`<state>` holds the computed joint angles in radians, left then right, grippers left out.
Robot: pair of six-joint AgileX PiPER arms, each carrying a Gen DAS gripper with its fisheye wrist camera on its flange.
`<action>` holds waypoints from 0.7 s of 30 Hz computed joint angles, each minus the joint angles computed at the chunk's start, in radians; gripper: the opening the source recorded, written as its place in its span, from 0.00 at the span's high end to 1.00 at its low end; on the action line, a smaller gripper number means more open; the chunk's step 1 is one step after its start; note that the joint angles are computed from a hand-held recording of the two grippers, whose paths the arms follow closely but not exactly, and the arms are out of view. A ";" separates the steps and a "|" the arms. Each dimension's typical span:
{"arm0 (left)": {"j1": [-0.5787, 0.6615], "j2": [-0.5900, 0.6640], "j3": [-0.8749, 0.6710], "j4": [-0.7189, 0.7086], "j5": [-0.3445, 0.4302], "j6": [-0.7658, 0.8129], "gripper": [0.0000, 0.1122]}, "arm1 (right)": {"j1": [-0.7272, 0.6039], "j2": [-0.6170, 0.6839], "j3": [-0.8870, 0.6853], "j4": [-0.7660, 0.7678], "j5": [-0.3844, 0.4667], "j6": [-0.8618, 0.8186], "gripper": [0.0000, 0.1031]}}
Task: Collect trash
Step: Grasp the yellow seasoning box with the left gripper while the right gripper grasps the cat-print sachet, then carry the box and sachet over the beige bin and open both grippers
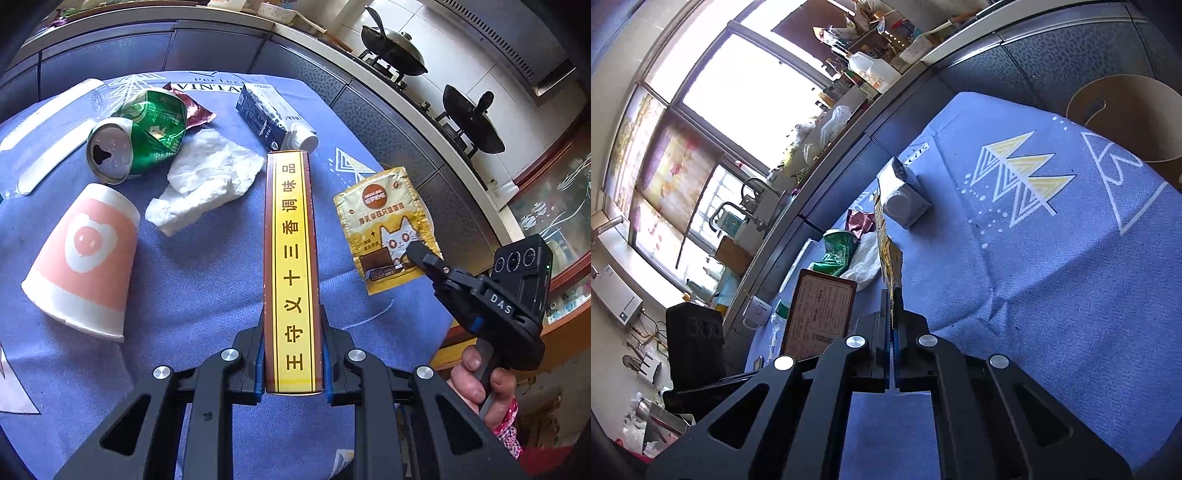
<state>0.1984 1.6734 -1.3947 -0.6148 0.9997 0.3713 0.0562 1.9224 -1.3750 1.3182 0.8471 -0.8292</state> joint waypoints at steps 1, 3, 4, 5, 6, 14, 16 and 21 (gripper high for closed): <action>-0.004 0.004 -0.007 0.003 0.002 -0.004 0.80 | -0.003 0.004 -0.007 -0.004 0.002 0.002 0.99; -0.013 0.014 -0.025 0.009 0.007 -0.008 0.80 | -0.017 0.000 -0.017 0.014 0.009 -0.017 0.99; -0.018 0.018 -0.037 0.012 0.008 -0.011 0.80 | -0.023 -0.006 -0.019 0.025 0.011 -0.028 0.99; -0.024 0.027 -0.054 0.013 0.011 -0.014 0.80 | -0.031 -0.012 -0.020 0.039 0.013 -0.040 0.99; -0.026 0.031 -0.062 0.008 0.013 -0.011 0.80 | -0.037 -0.016 -0.024 0.046 0.014 -0.046 0.99; -0.074 0.125 -0.174 0.016 0.059 -0.056 0.80 | -0.063 0.034 -0.059 0.003 0.030 -0.017 0.99; -0.094 0.152 -0.216 0.027 0.075 -0.070 0.80 | -0.077 0.039 -0.062 0.018 0.031 -0.034 0.99; -0.157 0.260 -0.402 0.050 0.129 -0.103 0.80 | -0.129 0.058 -0.092 0.032 0.023 -0.030 0.99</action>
